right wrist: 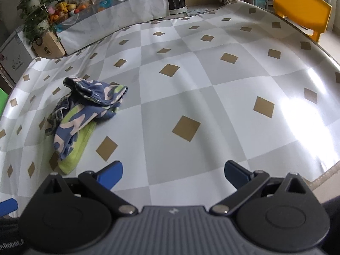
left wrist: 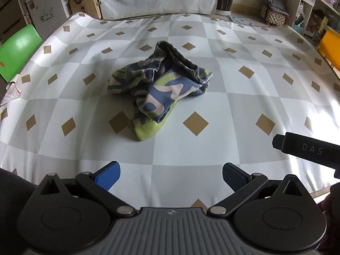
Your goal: Fold clothes
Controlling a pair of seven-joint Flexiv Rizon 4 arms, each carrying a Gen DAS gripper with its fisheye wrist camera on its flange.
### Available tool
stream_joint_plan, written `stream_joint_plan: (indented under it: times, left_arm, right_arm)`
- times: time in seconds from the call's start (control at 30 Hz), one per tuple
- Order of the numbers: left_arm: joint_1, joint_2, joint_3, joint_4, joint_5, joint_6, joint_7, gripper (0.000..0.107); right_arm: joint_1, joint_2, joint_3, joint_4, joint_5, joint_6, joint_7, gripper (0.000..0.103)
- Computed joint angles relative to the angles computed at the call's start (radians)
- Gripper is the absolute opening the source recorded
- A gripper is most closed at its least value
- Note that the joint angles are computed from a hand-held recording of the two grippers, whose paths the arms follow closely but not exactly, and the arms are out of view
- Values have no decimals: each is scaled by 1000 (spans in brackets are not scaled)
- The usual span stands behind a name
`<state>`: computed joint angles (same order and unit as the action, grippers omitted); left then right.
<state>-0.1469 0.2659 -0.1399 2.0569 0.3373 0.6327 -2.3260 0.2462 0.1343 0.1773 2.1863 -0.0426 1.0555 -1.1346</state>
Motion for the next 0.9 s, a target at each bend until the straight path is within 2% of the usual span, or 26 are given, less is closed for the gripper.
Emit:
stream_joint_plan:
  times: [0.17, 0.57, 0.9]
  left_arm:
    - [-4, -9, 5, 6, -20, 6, 5, 103]
    - [3, -12, 5, 1, -17, 12, 7, 103]
    - [5, -46, 16, -31, -4, -3, 43, 103]
  right_arm:
    - [-4, 3, 5, 14, -42, 16, -1, 102]
    - [6, 0, 5, -8, -36, -33, -18, 102]
    - [27, -32, -2, -70, 39, -80, -105, 102]
